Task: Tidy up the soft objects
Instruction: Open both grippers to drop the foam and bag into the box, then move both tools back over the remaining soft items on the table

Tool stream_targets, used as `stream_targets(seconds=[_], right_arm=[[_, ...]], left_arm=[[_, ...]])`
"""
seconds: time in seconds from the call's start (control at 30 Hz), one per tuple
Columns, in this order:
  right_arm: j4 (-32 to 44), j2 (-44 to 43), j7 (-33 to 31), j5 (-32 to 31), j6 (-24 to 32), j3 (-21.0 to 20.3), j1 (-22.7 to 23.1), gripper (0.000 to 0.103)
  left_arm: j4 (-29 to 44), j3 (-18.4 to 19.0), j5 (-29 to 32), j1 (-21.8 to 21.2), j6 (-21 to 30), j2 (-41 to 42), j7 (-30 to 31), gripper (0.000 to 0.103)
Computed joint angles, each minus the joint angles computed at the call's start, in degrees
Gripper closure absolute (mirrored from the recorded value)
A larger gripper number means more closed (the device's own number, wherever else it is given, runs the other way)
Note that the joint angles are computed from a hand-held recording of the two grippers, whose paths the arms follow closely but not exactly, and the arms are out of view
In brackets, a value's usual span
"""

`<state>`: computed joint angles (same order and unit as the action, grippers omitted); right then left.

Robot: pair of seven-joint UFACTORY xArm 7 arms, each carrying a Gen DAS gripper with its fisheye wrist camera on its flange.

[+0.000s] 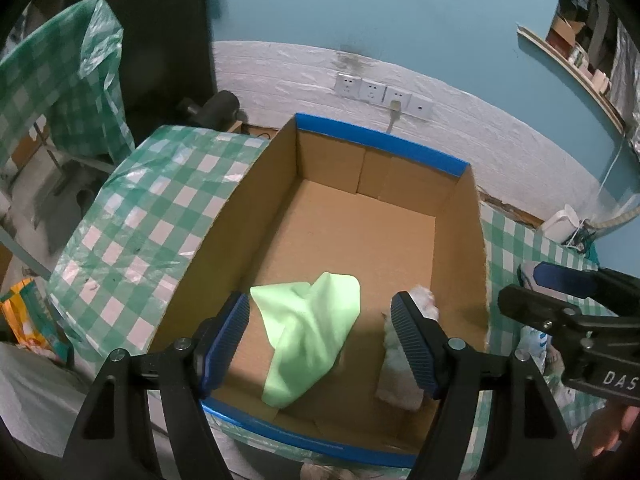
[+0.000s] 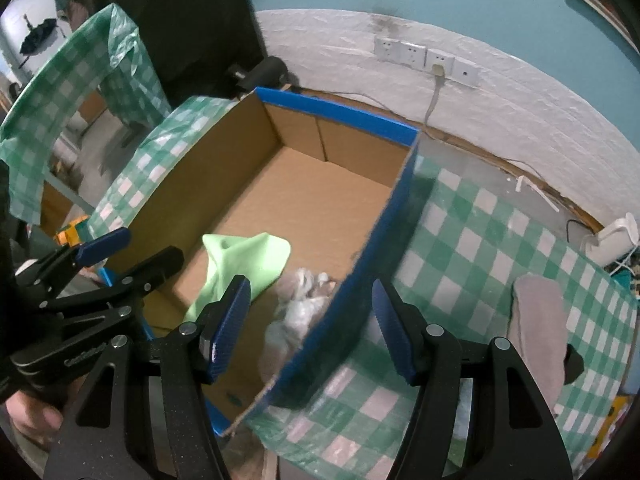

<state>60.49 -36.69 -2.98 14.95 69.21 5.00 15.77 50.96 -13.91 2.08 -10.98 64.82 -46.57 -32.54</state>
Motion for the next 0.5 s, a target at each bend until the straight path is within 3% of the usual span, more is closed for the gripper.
stream_targets(seconds=[0.5], right_arm=[[-1.7,-5.6,-1.1,-1.5,3.8,-3.4,-3.4,0.036]], left_arm=[[5.2,-3.7,1.0,-2.4,-0.1,4.7,-0.4,0.024]])
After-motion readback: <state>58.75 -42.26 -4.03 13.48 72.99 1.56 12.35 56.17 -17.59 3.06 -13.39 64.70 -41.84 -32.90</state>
